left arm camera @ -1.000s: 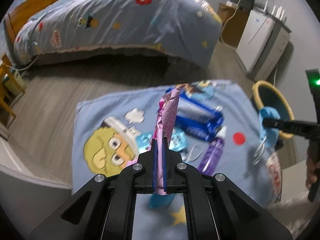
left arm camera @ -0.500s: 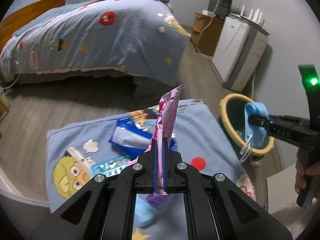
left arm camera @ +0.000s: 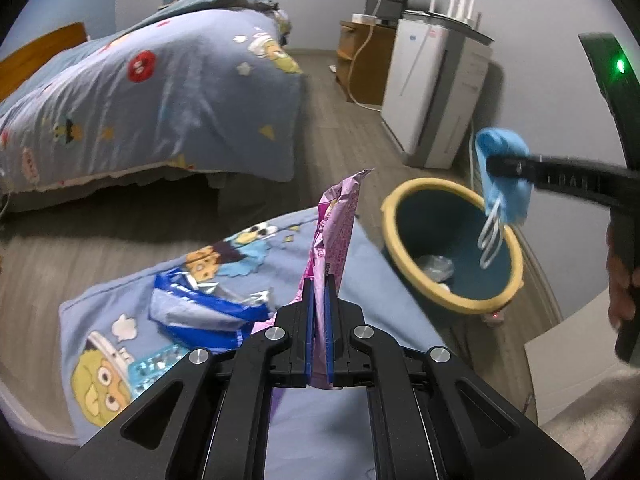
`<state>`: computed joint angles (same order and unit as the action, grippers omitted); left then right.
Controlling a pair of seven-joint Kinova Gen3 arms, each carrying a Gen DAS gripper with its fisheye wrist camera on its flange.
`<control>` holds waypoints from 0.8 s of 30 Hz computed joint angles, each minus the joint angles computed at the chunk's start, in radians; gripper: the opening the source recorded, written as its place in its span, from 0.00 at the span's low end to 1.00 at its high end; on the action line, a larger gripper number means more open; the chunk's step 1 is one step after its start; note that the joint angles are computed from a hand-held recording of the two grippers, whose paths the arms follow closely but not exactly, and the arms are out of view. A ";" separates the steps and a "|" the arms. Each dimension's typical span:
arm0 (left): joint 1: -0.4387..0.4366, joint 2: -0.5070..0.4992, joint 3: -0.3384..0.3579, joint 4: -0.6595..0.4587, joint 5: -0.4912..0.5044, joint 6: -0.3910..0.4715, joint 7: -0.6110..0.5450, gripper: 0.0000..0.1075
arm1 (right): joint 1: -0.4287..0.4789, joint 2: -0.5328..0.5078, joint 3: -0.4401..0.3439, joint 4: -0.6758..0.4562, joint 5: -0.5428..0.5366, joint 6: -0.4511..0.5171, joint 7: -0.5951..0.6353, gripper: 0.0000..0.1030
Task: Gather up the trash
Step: 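Carry the pink wrapper and blue mask over the bin and open both tools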
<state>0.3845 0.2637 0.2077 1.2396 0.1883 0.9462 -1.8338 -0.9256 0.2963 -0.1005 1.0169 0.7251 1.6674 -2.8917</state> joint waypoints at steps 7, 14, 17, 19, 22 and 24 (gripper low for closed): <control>0.071 0.021 0.015 -0.013 -0.056 -0.029 0.014 0.05 | 0.081 -0.107 -0.024 0.146 -0.024 -0.027 -0.039 0.27; 0.134 0.102 0.039 -0.110 -0.039 0.020 0.020 0.05 | 0.234 -0.208 -0.064 0.346 -0.120 -0.148 -0.157 0.27; 0.164 0.146 0.042 -0.159 -0.031 0.052 0.035 0.05 | 0.290 -0.221 -0.075 0.398 -0.171 -0.182 -0.169 0.27; 0.187 0.170 0.040 -0.186 -0.038 0.074 0.036 0.05 | 0.329 -0.229 -0.072 0.436 -0.222 -0.214 -0.171 0.27; 0.223 0.201 0.034 -0.215 -0.059 0.093 0.031 0.05 | 0.370 -0.231 -0.072 0.468 -0.275 -0.248 -0.175 0.27; 0.240 0.228 0.033 -0.248 -0.064 0.120 0.031 0.05 | 0.387 -0.226 -0.073 0.478 -0.295 -0.253 -0.162 0.27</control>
